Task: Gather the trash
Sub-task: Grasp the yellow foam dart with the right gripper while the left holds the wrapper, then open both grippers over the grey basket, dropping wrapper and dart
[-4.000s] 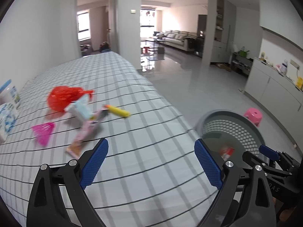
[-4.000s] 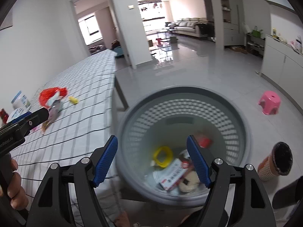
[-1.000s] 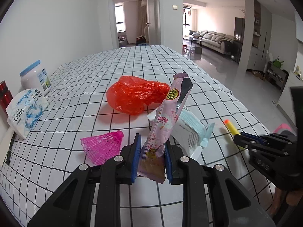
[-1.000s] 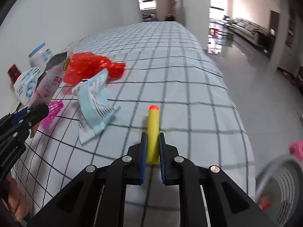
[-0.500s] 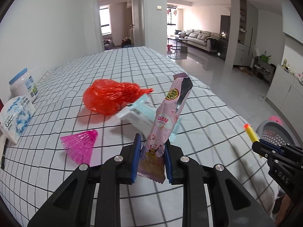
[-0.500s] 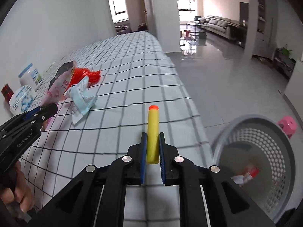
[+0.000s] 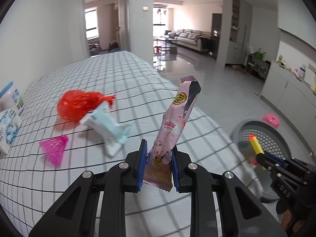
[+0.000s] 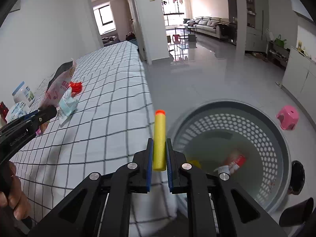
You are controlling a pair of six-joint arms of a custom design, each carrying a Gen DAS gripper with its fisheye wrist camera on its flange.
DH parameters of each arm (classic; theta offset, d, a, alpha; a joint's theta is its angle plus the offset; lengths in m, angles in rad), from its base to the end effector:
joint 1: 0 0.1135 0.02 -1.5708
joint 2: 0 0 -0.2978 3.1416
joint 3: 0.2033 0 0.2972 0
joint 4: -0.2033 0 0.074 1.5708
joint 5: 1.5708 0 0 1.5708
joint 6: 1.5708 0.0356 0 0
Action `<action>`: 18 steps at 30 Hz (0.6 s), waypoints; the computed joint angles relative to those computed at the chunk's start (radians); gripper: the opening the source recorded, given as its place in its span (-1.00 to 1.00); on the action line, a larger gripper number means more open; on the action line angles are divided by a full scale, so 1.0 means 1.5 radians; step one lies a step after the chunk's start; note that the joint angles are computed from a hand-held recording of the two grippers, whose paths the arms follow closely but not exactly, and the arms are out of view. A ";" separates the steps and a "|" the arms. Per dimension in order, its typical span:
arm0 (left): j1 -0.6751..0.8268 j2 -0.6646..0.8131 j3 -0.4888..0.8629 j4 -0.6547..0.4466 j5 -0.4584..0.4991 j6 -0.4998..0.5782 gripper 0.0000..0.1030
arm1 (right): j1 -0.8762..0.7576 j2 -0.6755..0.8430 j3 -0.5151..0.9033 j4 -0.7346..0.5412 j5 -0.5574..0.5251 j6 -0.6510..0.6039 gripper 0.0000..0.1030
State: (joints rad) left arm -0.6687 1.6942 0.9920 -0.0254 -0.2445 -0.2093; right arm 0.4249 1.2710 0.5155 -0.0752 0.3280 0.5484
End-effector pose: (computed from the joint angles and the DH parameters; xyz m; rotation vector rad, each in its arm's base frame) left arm 0.3182 -0.2404 0.1946 0.3960 2.2440 -0.1807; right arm 0.2395 0.0958 0.1626 0.2945 2.3278 0.0823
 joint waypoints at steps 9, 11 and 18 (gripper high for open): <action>-0.093 0.034 0.044 -0.025 -0.009 -0.024 -0.55 | -0.101 -0.132 -0.103 -0.012 -0.036 -0.017 -0.77; -0.109 0.047 0.056 -0.029 -0.010 -0.026 -0.55 | -0.129 -0.158 -0.121 -0.020 -0.045 -0.030 -0.77; -0.161 0.117 0.120 -0.057 -0.017 -0.039 -0.55 | -0.237 -0.234 -0.175 -0.032 -0.099 -0.074 -0.77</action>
